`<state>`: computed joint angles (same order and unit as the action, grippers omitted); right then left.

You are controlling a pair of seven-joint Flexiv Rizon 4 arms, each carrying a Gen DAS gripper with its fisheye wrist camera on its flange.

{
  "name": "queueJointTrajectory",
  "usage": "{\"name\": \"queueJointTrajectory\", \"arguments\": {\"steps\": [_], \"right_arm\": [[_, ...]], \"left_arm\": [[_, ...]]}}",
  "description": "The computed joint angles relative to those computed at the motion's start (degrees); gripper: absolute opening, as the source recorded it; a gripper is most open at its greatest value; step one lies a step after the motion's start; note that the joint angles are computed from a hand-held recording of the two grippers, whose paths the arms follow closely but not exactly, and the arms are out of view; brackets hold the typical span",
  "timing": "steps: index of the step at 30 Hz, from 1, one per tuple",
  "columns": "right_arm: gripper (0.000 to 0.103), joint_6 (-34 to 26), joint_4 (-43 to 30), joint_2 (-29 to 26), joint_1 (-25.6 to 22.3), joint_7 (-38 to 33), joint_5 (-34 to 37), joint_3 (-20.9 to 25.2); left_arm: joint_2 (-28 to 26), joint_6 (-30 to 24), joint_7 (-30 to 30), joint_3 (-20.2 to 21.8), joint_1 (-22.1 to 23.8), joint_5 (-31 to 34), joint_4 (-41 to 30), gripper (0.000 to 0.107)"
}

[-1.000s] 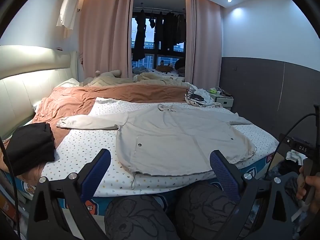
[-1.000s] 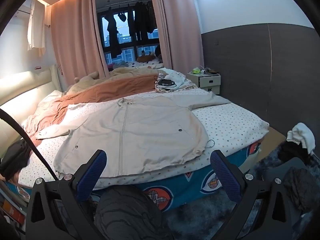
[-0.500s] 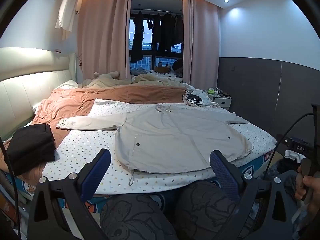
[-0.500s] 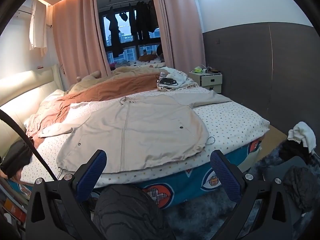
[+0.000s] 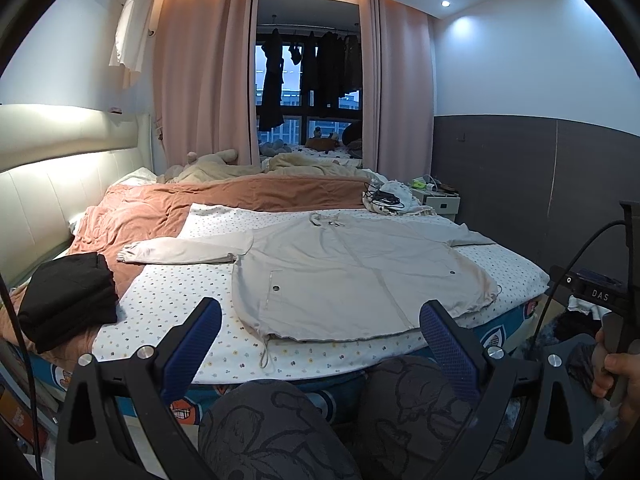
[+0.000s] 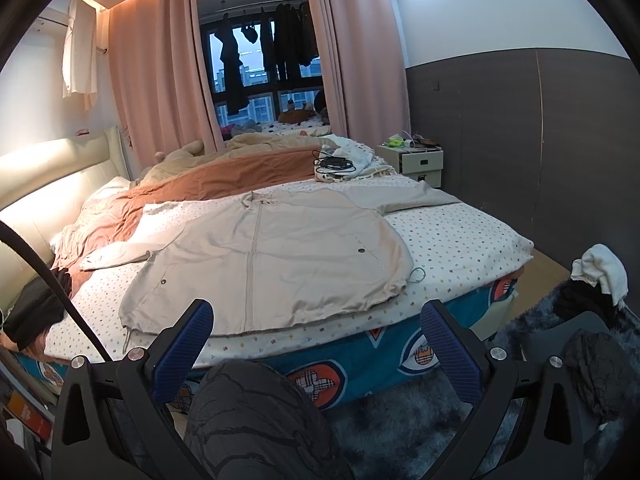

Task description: Fold large clothes

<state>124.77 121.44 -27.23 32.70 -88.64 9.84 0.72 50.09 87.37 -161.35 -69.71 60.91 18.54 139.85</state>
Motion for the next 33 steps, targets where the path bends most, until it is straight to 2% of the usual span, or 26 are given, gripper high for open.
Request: {"name": "queueJointTrajectory", "arguments": {"steps": [8,17,23,27,29,31,33], "right_arm": [[0.103,2.0,2.3,0.9,-1.8,1.3,-0.9,1.9],[0.103,1.8,3.1,2.0,-0.3,0.5,1.3,1.1],[0.103,2.9,4.1,2.6,-1.6,0.7,0.6,2.3],[0.103,3.6,4.1,2.2,-1.0,-0.1,1.4,1.7],[0.103,5.9,3.5,1.4,0.1,-0.9,3.6,1.1],[0.103,7.6,3.3,0.6,-1.4,0.1,2.6,2.5],[0.103,6.6,2.8,0.4,-1.6,0.5,2.1,2.6]], "left_arm": [[1.3,-1.3,-0.7,1.6,-2.8,0.1,1.1,0.101],[1.5,-0.9,-1.7,3.0,-4.6,0.8,2.1,0.101],[1.4,-0.1,-2.0,3.9,-5.7,1.4,2.9,0.101],[1.3,-0.2,-1.9,4.2,-6.2,1.7,3.1,0.101],[1.6,-0.5,-2.0,4.3,-6.6,1.7,3.3,0.101],[2.2,-0.7,-2.3,4.5,-7.0,1.7,3.4,0.101],[2.3,-1.1,-2.3,4.9,-7.3,1.7,3.5,0.101]]}}
